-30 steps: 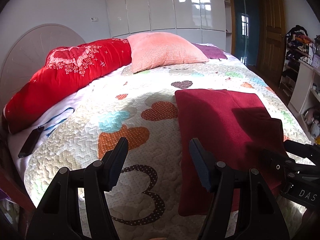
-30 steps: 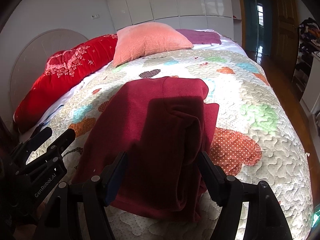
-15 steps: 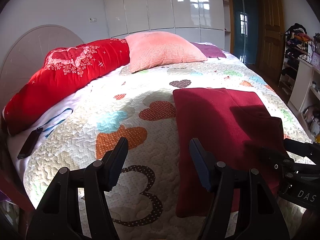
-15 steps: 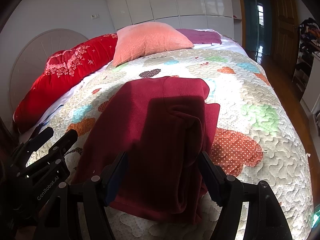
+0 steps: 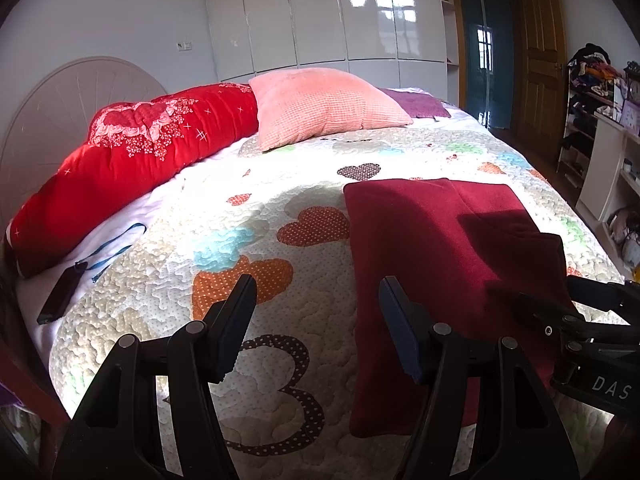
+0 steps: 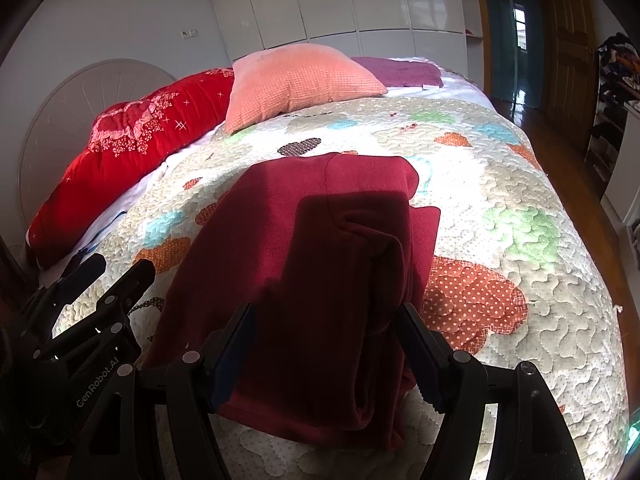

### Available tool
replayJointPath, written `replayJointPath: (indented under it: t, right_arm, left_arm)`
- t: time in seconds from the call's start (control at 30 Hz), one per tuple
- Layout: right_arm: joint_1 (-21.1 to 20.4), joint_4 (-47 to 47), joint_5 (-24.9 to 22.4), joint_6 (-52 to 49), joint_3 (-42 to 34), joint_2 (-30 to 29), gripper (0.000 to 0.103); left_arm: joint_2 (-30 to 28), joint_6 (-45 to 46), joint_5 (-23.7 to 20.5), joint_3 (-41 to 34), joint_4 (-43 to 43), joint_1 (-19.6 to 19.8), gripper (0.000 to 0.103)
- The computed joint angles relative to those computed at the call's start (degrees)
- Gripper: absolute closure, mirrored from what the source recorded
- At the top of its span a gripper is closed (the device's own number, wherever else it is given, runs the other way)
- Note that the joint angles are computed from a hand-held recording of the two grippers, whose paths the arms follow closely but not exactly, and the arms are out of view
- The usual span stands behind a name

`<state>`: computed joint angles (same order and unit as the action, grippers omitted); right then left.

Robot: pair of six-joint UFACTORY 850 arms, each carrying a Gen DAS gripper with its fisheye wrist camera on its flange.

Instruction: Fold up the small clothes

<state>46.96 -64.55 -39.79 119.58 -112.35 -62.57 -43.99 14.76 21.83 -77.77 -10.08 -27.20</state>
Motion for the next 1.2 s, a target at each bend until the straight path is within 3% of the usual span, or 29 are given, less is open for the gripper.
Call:
replayJointPath:
  t: [1.2]
  right_arm:
    - [0.1,1.0,-0.1,-1.1,-1.5,-0.9,0.033]
  left_arm:
    - [-0.6,1.6,1.6,-0.1,0.4,0.2,0.039]
